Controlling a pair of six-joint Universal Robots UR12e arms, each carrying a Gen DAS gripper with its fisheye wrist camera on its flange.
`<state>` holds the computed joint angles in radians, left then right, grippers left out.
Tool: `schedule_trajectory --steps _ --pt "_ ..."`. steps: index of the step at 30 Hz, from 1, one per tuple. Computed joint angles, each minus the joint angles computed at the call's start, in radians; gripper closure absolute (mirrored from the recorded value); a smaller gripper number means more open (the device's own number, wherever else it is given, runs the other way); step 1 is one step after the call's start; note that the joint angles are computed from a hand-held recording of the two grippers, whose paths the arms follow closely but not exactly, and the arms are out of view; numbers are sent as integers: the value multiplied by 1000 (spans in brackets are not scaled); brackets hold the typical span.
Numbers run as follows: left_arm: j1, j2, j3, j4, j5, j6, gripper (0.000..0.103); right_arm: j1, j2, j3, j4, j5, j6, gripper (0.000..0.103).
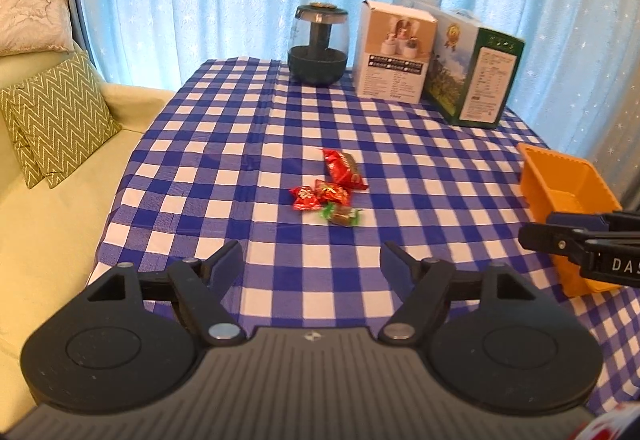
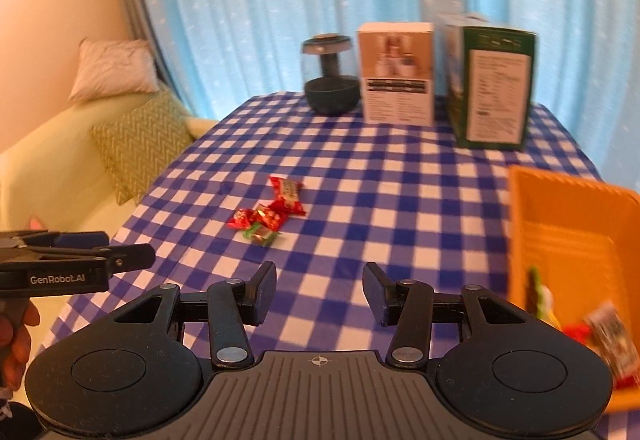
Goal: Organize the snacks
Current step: 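Withdraw both open tools from the tray toward the remaining candies, then grasp a red candy with the left tool while the right tool grasps the green candy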
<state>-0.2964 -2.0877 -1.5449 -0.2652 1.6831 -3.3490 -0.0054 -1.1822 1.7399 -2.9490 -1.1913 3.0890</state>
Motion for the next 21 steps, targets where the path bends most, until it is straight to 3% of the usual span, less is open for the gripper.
schedule_trajectory --steps 21 --pt "49 -138 113 2 -6 38 31 54 243 -239 69 106 -246 55"
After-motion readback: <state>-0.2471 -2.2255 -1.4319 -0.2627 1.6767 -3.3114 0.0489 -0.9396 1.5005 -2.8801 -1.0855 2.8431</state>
